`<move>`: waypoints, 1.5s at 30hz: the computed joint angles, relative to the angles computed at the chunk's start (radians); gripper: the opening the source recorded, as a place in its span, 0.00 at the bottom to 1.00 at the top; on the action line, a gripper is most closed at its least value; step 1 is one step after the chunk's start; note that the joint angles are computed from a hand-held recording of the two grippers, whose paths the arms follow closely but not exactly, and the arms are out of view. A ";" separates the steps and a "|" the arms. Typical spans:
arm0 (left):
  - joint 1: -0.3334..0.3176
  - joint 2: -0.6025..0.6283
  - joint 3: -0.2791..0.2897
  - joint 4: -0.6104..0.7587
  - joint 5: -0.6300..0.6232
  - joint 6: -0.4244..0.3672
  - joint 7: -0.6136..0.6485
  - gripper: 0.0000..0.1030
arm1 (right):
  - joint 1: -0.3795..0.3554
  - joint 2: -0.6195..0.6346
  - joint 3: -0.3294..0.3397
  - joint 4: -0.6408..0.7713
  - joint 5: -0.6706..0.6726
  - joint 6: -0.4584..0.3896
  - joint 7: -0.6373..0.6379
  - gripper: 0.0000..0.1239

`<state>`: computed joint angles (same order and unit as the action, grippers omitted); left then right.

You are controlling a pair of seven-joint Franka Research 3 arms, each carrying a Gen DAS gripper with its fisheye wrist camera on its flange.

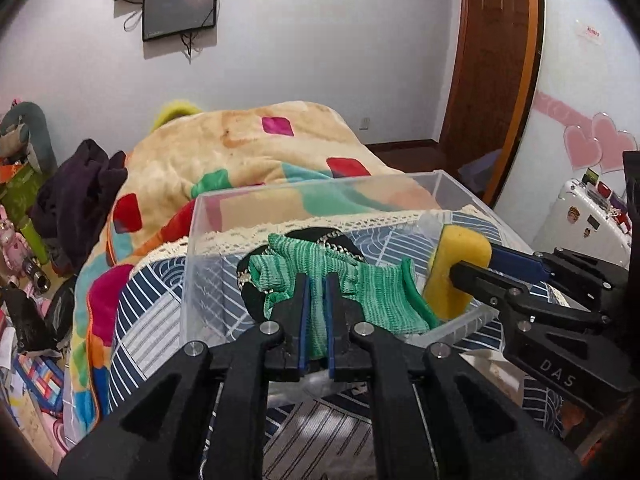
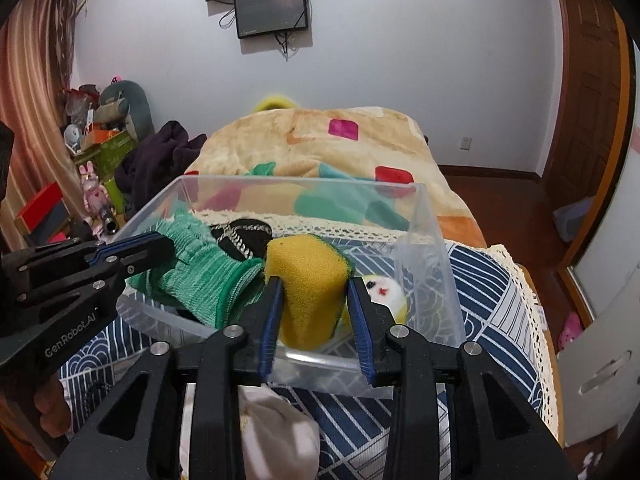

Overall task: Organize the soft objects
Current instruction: 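Place the green cloth into the box with the left tool while the right tool places the sponge, then grasp the bagged steel wool with the left tool while the right tool grasps the white cloth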

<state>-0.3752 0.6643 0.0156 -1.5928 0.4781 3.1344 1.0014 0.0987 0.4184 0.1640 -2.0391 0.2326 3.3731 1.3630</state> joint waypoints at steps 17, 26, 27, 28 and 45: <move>-0.167 -0.183 0.205 -0.307 -0.089 0.226 0.041 0.72 | -0.062 -0.087 0.038 -0.134 -0.123 0.169 0.116 0.67; -0.107 -0.254 0.103 -0.446 -0.160 0.261 0.131 0.76 | -0.049 -0.094 0.018 -0.184 -0.237 0.174 0.206 0.68; -0.102 -0.257 0.092 -0.459 -0.171 0.261 0.140 0.76 | -0.044 -0.090 0.015 -0.186 -0.241 0.169 0.206 0.68; -0.107 -0.258 0.092 -0.468 -0.186 0.259 0.152 0.76 | -0.036 -0.087 0.010 -0.188 -0.238 0.164 0.204 0.68; 0.169 -0.213 -0.217 -0.522 -0.153 0.241 0.155 0.73 | -0.399 0.023 0.370 -0.151 -0.388 0.004 0.232 0.24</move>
<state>-0.2059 0.4517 -0.2019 -2.1148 0.3249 3.3753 1.1561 -0.3004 0.4413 0.5336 -2.1900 -0.1552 3.3771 1.5948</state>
